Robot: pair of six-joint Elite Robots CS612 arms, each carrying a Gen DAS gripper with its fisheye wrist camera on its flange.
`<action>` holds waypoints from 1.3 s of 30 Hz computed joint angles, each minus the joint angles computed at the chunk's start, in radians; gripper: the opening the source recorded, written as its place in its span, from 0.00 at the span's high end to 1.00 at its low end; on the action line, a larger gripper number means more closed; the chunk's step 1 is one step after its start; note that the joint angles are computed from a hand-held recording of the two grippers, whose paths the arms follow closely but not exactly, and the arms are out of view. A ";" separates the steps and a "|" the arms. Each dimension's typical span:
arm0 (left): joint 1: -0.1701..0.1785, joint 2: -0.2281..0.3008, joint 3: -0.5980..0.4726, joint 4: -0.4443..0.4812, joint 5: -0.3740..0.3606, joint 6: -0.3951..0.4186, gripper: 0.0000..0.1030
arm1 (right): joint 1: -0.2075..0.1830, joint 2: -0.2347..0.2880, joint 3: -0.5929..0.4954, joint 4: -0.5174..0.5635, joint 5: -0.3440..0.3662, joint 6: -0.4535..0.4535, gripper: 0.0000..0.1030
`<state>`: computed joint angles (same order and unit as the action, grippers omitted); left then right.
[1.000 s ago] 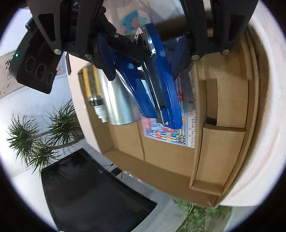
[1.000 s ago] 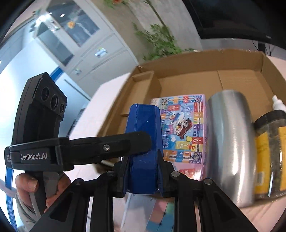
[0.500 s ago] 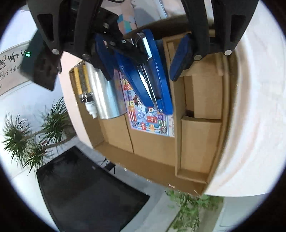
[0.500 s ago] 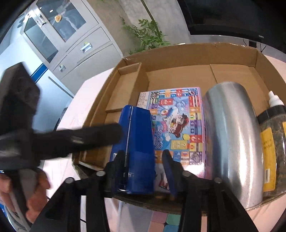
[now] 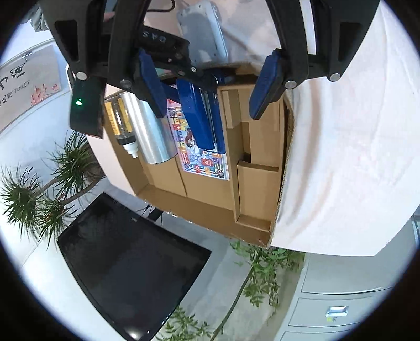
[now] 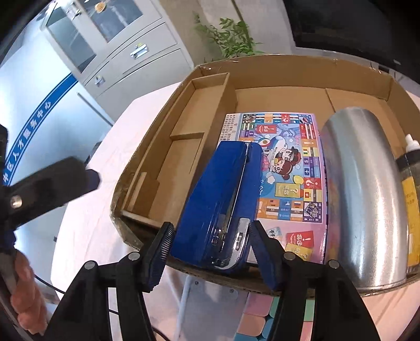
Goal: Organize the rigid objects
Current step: 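Withdraw the left gripper from the box toward the pastel cube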
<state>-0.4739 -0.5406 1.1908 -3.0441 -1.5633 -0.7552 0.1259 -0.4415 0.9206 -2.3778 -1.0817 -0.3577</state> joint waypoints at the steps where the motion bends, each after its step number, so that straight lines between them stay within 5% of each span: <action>1: -0.004 -0.008 0.013 -0.004 0.015 -0.003 0.38 | -0.002 -0.001 0.003 0.000 0.009 -0.011 0.42; 5: -0.034 -0.045 0.084 -0.053 0.134 0.006 0.38 | -0.013 -0.045 0.098 -0.146 -0.002 -0.043 0.33; 7: -0.059 -0.067 0.118 -0.064 0.240 0.015 0.32 | -0.030 -0.091 0.200 -0.301 0.030 -0.068 0.00; 10: -0.102 -0.099 0.169 -0.099 0.414 0.049 0.22 | -0.051 -0.149 0.337 -0.500 0.031 -0.123 0.00; 13: -0.130 -0.125 0.198 -0.135 0.489 0.089 0.21 | -0.076 -0.185 0.419 -0.570 0.046 -0.121 0.00; 21: -0.183 -0.204 0.201 -0.135 0.516 0.183 0.21 | -0.142 -0.265 0.557 -0.591 0.124 -0.140 0.00; 27: -0.237 -0.278 0.234 -0.054 0.583 0.181 0.21 | -0.189 -0.313 0.642 -0.627 0.192 -0.159 0.00; 33: -0.276 -0.320 0.338 0.059 0.628 0.021 0.21 | -0.212 -0.337 0.713 -0.608 0.206 -0.217 0.00; 39: -0.265 -0.283 0.448 0.080 0.504 -0.224 0.21 | -0.211 -0.349 0.763 -0.536 0.216 -0.350 0.00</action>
